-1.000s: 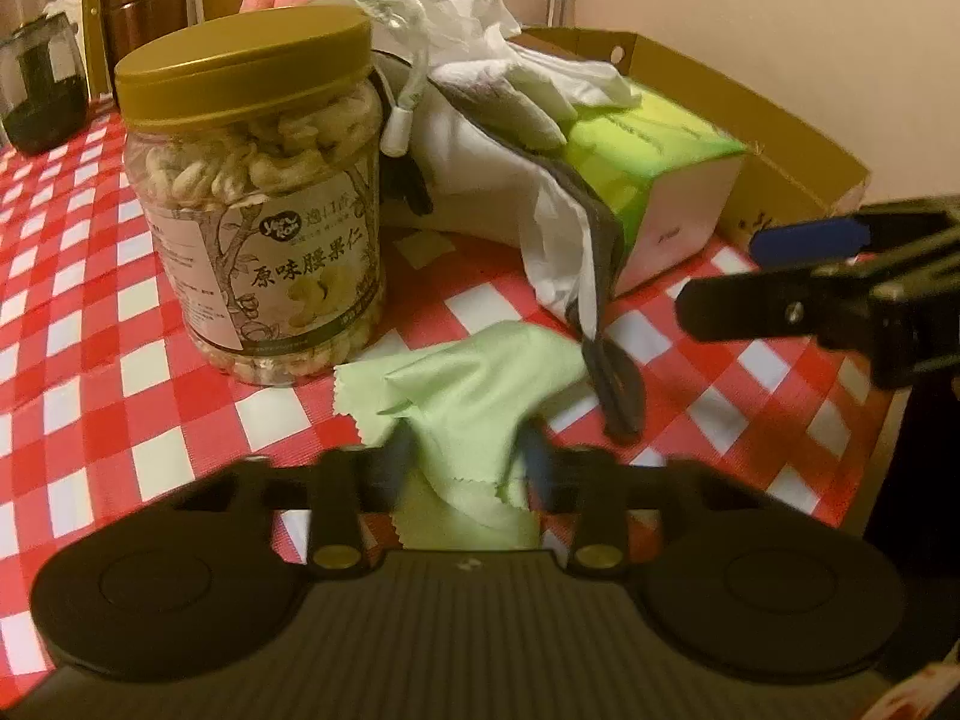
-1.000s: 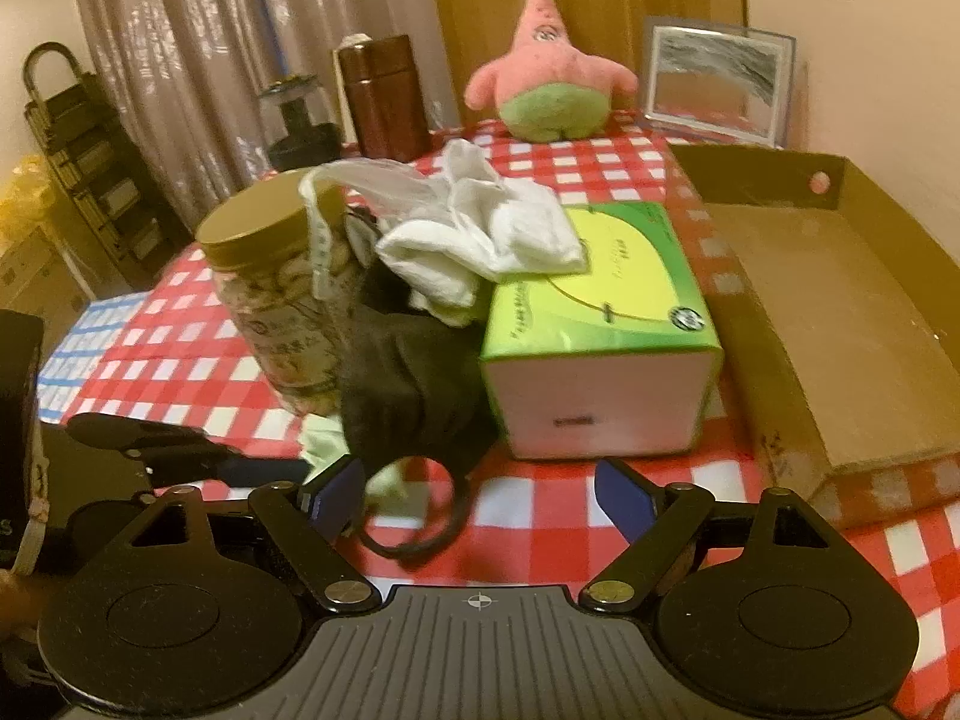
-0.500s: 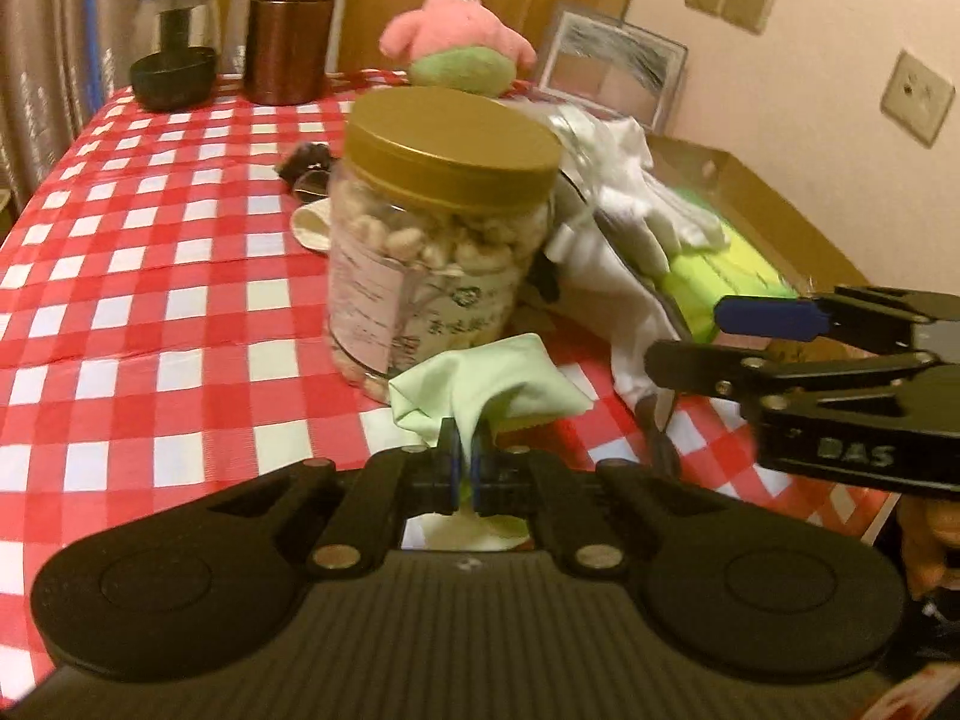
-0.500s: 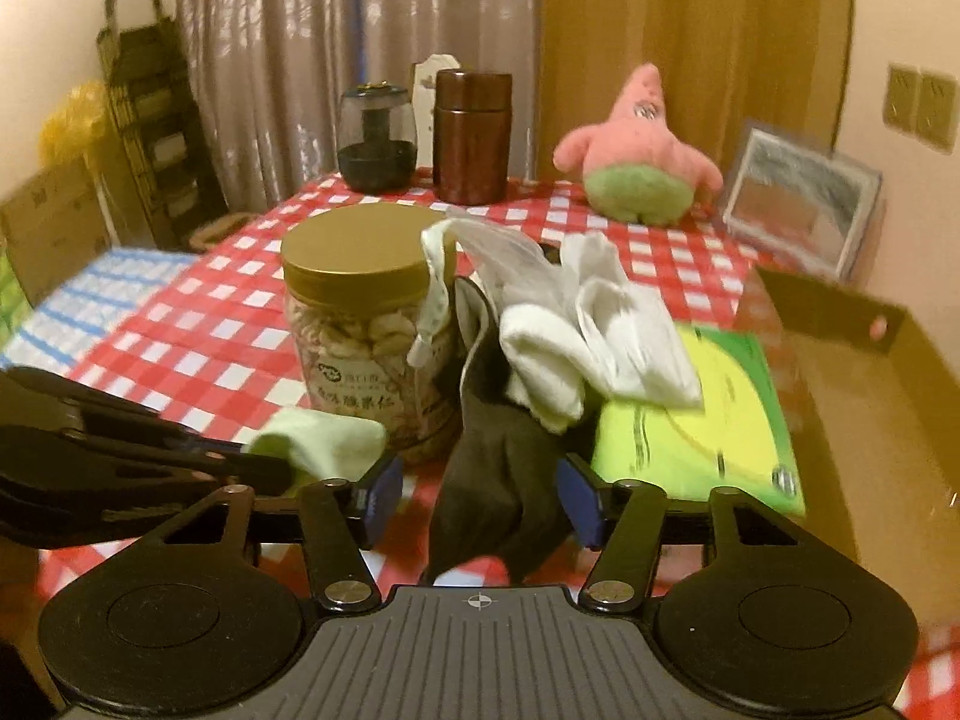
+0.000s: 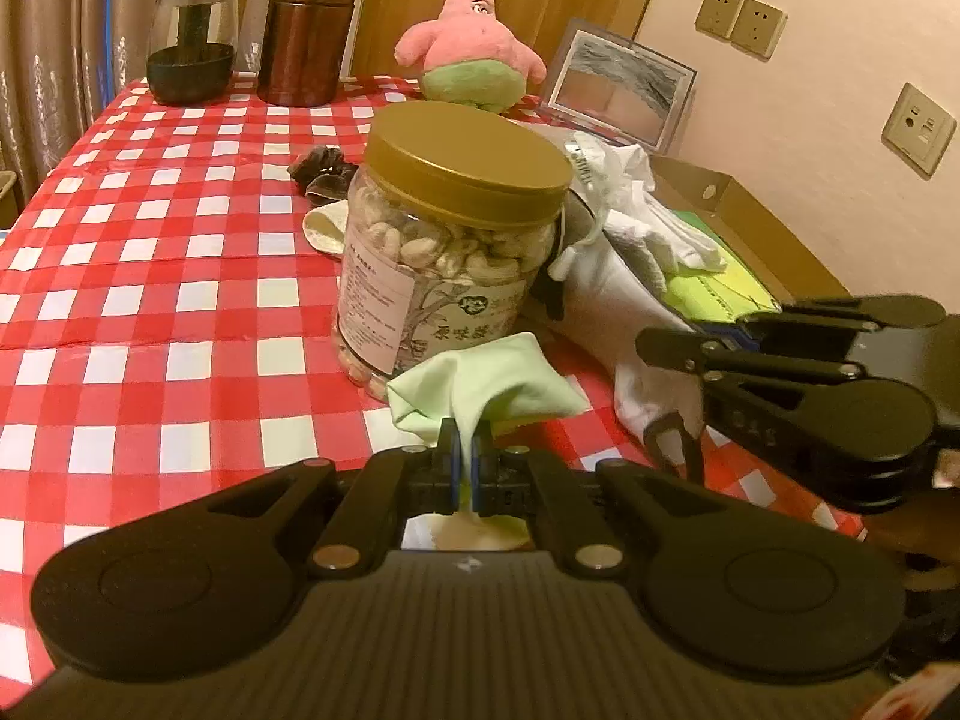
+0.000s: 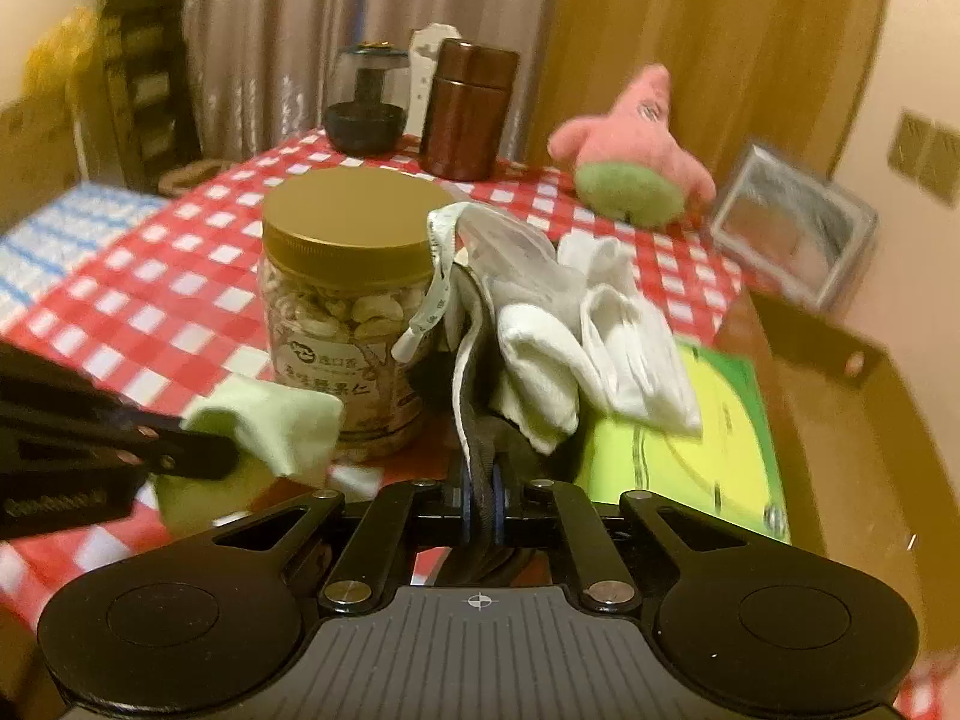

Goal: Organize soft objects
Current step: 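Carry the green cloth with the left tool while the right tool carries the mask to the tray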

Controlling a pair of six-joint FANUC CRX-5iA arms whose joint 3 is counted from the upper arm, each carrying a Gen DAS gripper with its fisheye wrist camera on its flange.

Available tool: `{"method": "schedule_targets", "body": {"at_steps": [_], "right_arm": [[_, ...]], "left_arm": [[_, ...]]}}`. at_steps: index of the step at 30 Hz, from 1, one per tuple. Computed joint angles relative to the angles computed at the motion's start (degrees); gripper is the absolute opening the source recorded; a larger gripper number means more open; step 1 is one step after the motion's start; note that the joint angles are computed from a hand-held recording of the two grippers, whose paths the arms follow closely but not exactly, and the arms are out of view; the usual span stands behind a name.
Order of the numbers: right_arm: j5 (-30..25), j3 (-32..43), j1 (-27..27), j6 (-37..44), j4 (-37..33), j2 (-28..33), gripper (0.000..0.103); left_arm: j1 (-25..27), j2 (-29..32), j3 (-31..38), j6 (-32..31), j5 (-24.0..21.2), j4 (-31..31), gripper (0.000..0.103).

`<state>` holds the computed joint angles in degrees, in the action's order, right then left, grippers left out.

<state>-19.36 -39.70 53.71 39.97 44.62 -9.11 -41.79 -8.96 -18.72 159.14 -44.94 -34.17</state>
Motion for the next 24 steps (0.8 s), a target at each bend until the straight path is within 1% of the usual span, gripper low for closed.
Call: {"method": "schedule_targets", "body": {"at_steps": [1, 7, 12, 18, 21, 24], "right_arm": [[-0.63, 0.26, 0.37, 1.22, -2.67, -0.67, 0.007], [-4.42, -1.2, 2.73, 2.03, -8.19, -6.5, 0.006], [-5.24, -3.78, 3.16, -2.15, -6.13, -10.46, 0.006], [-5.4, -5.27, 2.52, -6.31, -2.57, -13.92, 0.006], [-5.49, -5.14, 2.31, -5.99, -3.19, -15.0, 0.006], [-5.51, -5.87, 2.19, -7.22, -1.92, -16.73, 0.006]], "left_arm": [[-0.33, 0.05, 0.19, 0.28, -0.28, -0.07, 0.003], [-3.19, 0.41, 1.96, 2.47, -3.27, -1.22, 0.003], [-5.66, 0.7, 3.4, 4.55, -6.37, -2.28, 0.003], [-8.36, 0.13, 5.16, 6.7, -11.5, -3.88, 0.003], [-9.72, -0.02, 6.06, 7.57, -13.51, -4.99, 0.003], [-10.77, -0.12, 6.83, 8.05, -14.7, -5.74, 0.003]]}}
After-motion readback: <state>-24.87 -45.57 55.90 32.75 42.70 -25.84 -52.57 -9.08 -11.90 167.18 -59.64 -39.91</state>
